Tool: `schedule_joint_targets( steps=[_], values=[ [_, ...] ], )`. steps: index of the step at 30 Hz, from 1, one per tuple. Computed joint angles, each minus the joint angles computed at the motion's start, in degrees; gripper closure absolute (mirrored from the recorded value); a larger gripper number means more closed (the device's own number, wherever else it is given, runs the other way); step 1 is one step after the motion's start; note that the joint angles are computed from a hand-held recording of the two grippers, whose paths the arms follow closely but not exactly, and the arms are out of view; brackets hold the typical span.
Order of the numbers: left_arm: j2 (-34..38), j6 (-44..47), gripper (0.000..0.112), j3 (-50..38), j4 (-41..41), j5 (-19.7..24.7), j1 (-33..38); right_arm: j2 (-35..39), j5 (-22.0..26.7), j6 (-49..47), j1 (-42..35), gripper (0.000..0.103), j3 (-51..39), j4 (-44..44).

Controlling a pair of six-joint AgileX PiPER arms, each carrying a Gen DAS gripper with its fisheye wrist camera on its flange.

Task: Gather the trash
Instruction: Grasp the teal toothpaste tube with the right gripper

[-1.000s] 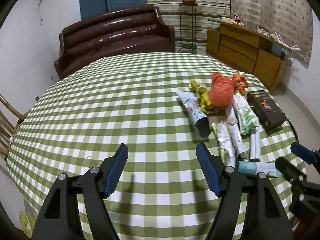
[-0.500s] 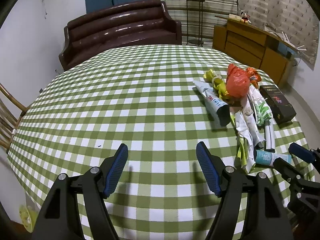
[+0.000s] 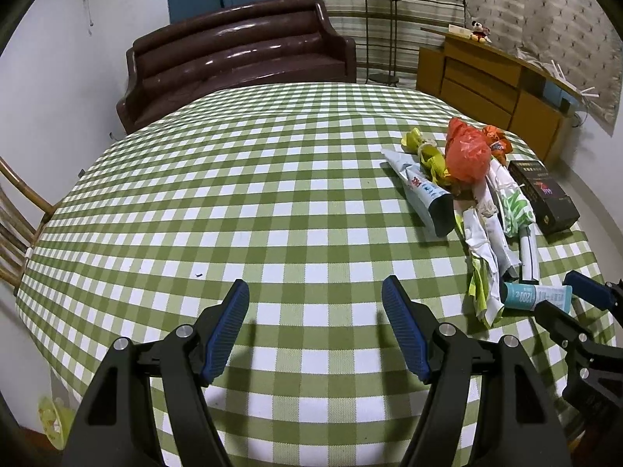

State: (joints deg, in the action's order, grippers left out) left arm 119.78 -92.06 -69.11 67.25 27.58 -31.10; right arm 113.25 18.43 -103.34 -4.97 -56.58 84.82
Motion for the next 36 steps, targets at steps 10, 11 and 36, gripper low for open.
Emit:
schedule_joint_targets(
  steps=[10,11,36],
  values=[
    [0.4,1.3,0.043,-0.7,-1.3,0.0,0.1,-0.5,-2.0,-9.2,0.8,0.067,1.7,6.9],
    [0.5,1.2,0.043,-0.7,-1.2,-0.1,0.1,-0.7,-2.1,-11.4,0.7,0.07,2.3,8.6],
    [0.8,0.0,0.043,0.4,0.5,-1.9,1.4,-0.5,1.3,-3.0,1.7,0.08,1.0,-1.2]
  ],
)
